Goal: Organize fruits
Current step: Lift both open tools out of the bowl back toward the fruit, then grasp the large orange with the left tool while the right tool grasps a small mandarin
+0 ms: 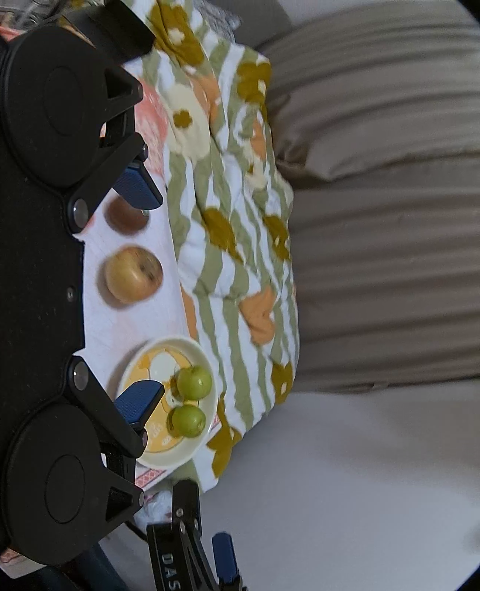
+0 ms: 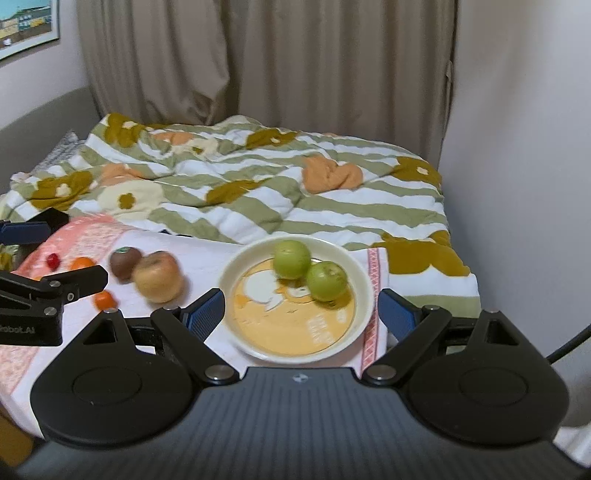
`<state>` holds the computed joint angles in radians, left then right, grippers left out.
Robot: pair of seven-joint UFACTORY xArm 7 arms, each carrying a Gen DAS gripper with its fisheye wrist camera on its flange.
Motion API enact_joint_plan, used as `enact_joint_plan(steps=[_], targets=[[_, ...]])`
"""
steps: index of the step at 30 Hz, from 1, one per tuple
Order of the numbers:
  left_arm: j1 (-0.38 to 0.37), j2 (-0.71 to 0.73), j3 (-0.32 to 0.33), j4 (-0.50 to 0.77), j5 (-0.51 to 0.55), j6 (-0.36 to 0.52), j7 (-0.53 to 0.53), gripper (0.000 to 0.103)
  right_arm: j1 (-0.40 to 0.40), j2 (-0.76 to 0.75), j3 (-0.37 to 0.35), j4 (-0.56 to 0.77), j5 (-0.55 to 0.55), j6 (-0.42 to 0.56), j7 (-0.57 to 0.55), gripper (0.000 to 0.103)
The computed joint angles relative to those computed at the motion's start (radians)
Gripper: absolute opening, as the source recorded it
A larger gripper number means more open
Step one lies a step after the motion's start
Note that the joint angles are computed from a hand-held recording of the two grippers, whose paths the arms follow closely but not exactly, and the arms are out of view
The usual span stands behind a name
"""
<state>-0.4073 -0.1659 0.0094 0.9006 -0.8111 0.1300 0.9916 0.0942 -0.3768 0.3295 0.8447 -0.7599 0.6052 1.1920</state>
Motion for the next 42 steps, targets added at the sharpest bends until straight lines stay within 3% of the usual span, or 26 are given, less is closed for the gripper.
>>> enact_joint_plan(steps=[3,10,13,16,21,25,32,42], targets=[[0.026,-0.075,0.006,-0.069,0.050,-0.013,-0.054,0.101,0.028,-0.022,0.029,0.012,0.020,0.045,-0.004,0.103],[0.039,-0.174,0.119,-0.157,0.167,-0.009,-0.110,0.101,0.075,0.015,0.097,0.076,0.026,0.108,0.073,0.103],[0.026,-0.179,0.192,-0.160,0.182,0.007,-0.087,0.101,0.105,0.057,0.110,0.112,0.014,0.135,0.132,0.103],[-0.003,-0.153,0.279,-0.129,0.142,0.029,0.000,0.101,0.136,0.126,0.129,0.174,-0.023,0.183,0.209,0.103],[-0.003,-0.054,0.384,-0.015,-0.005,0.148,0.207,0.101,0.199,0.287,0.152,0.313,-0.108,0.299,0.330,0.103],[0.037,0.059,0.423,0.091,-0.111,0.264,0.338,0.101,0.274,0.432,0.142,0.443,-0.161,0.395,0.395,0.103],[0.158,0.261,0.394,0.264,-0.210,0.430,0.464,0.101,0.406,0.663,0.064,0.662,-0.229,0.466,0.456,0.103],[0.293,0.448,0.270,0.420,-0.182,0.500,0.476,0.100,0.504,0.889,-0.082,0.889,-0.220,0.418,0.384,0.103]])
